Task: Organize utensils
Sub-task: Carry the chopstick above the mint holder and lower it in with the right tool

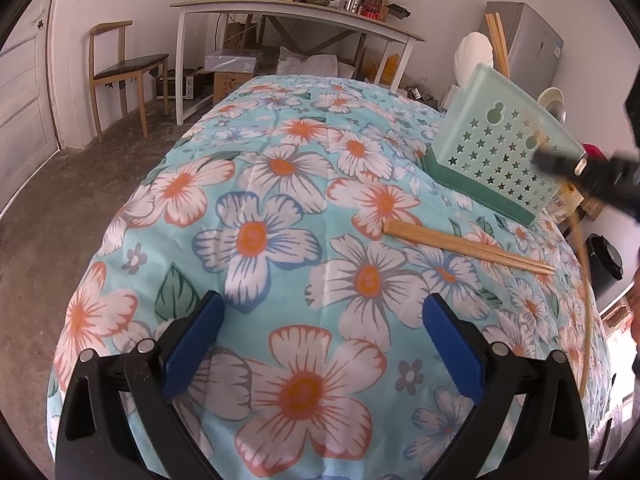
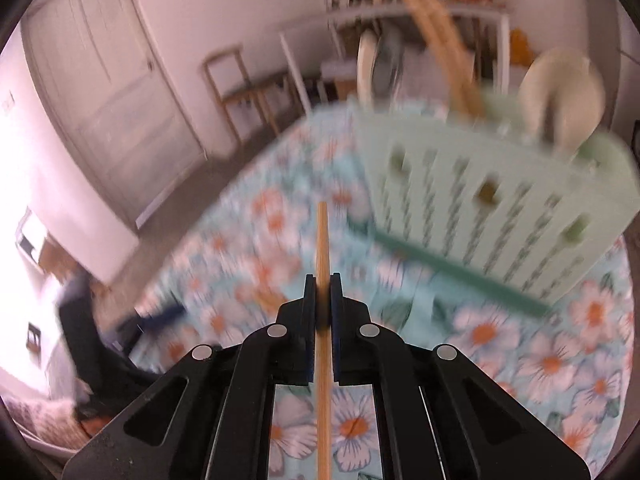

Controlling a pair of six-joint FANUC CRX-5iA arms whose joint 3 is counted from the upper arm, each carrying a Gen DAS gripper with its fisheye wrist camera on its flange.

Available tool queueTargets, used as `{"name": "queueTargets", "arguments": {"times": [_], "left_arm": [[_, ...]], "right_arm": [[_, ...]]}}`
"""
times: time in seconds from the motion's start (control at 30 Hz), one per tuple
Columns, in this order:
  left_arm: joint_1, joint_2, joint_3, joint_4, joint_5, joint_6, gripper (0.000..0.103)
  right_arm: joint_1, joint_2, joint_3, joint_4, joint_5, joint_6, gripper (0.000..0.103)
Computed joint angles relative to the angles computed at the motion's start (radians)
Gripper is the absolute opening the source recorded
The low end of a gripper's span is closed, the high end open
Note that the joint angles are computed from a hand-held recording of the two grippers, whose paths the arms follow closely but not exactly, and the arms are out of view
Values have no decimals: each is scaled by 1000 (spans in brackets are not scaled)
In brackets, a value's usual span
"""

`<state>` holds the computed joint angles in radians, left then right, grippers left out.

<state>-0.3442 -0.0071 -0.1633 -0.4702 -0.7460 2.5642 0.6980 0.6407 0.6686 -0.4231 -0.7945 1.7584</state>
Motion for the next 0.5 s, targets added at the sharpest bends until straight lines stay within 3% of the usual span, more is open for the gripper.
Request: {"name": "queueTargets", "arguments": {"times": [0.07, 0.3, 0.5], "left_arm": [[1, 0, 0, 0, 2, 1, 97], [-1, 1, 1, -1, -3, 0, 97], [-4, 4, 5, -5, -9, 1, 97]], "right_arm": [[-26, -17, -13, -73, 9, 32, 5], [-63, -12, -24, -106, -39, -36, 5], [-61, -20, -46, -62, -25, -77, 5]]}}
